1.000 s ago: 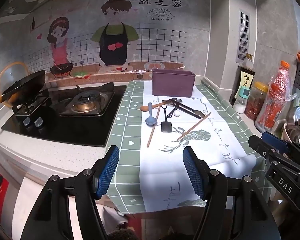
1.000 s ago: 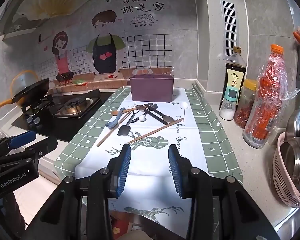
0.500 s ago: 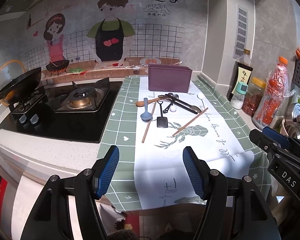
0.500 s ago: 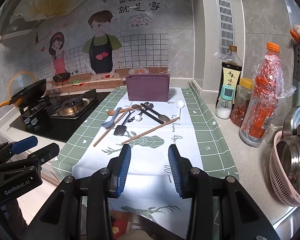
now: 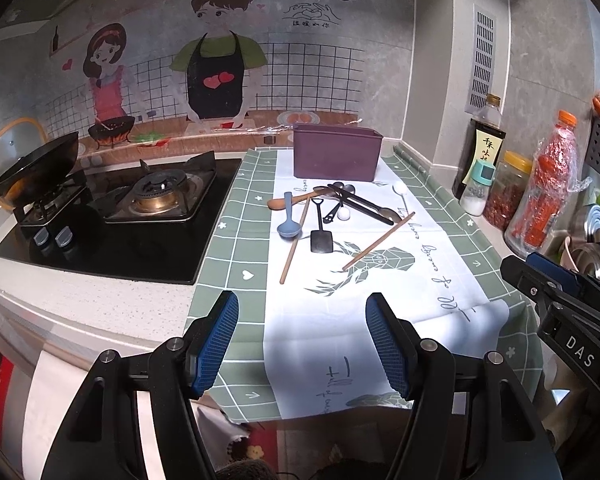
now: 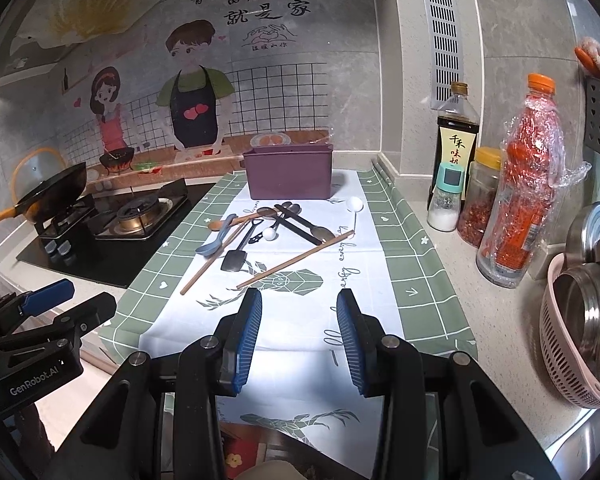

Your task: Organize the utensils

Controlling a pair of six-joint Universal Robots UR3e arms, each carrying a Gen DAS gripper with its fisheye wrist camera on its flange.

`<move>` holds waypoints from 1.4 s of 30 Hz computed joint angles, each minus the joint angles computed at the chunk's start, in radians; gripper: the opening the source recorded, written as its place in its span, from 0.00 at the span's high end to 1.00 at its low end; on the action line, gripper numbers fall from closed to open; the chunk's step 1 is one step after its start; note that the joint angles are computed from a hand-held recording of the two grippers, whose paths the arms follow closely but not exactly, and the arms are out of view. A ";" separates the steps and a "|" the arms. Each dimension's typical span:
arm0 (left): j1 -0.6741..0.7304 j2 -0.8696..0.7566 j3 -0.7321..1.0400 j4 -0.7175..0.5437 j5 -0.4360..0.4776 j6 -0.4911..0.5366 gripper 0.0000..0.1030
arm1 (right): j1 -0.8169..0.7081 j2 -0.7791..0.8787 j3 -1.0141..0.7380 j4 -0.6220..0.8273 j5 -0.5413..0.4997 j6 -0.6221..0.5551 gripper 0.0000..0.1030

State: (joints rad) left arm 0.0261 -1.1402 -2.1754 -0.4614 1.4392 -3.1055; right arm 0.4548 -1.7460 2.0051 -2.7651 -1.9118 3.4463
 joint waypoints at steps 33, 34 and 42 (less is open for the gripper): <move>-0.020 -0.025 0.013 0.013 0.019 -0.010 0.35 | 0.008 0.005 0.004 -0.005 0.013 -0.014 0.64; -0.026 -0.031 0.015 0.016 0.023 -0.011 0.35 | 0.007 0.005 0.005 -0.006 0.015 -0.014 0.64; -0.041 -0.047 0.014 0.040 0.044 -0.008 0.35 | -0.007 0.000 0.014 -0.017 0.032 -0.019 0.64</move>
State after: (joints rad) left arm -0.0152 -1.1870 -2.1613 -0.4214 1.4827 -3.1132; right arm 0.4478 -1.7459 2.0188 -2.7819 -1.8797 3.4273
